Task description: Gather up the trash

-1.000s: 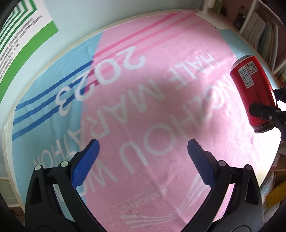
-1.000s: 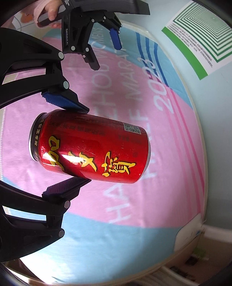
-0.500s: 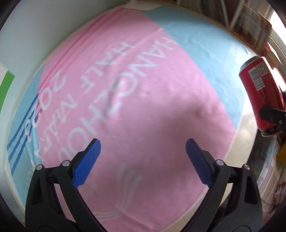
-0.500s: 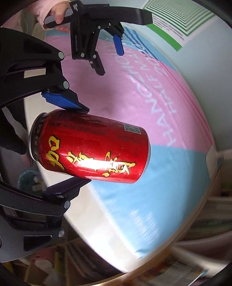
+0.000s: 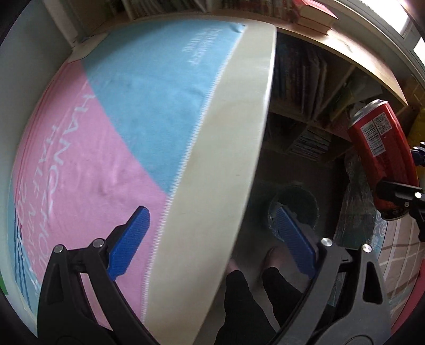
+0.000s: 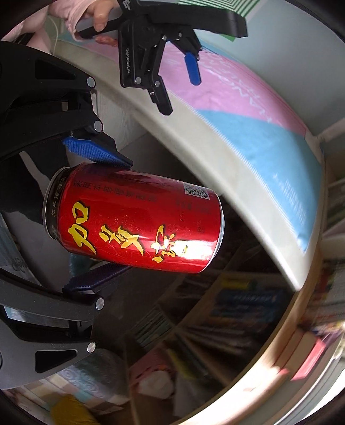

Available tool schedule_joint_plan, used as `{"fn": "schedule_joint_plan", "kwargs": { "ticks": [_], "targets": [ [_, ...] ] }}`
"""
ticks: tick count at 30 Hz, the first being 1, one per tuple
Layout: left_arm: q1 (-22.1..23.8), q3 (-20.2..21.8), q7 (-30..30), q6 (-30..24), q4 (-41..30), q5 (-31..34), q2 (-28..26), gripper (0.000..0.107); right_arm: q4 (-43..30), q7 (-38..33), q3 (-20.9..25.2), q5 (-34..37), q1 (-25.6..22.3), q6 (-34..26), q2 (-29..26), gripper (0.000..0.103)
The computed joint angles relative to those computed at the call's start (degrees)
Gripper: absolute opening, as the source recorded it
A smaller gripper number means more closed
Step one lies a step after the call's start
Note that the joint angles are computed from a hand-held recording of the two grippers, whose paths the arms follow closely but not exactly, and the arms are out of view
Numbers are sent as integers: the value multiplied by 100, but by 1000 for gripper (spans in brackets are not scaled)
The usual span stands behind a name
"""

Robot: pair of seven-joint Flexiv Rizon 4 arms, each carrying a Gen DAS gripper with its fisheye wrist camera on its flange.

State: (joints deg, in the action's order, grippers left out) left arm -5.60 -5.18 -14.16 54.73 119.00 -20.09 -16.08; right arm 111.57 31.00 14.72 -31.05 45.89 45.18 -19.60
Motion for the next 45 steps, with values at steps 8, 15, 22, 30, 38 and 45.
{"fn": "schedule_joint_plan", "kwargs": {
  "ticks": [8,15,22,30,38,45],
  "targets": [
    [-450,-65,218,398,1039,280,541,93,912,1549,281,52,301,470,314,70],
    [-752,-45,-43,680,1454,943,540,93,1500,2518,382,-95,470,1124,361,70],
    [-971,-47,-566,912,1529,1545,395,93,1865,3129,239,-605,554,1738,298,71],
    [-1185,119,-1560,1076,1313,2477,95,96,2132,3225,169,-837,473,2111,299,89],
    [-935,-15,-1307,971,1396,2102,304,96,2200,3122,248,-784,425,1962,465,89],
    [-777,-36,-1112,740,1345,1570,545,96,1977,2468,399,-530,259,1494,659,89]
  ]
}}
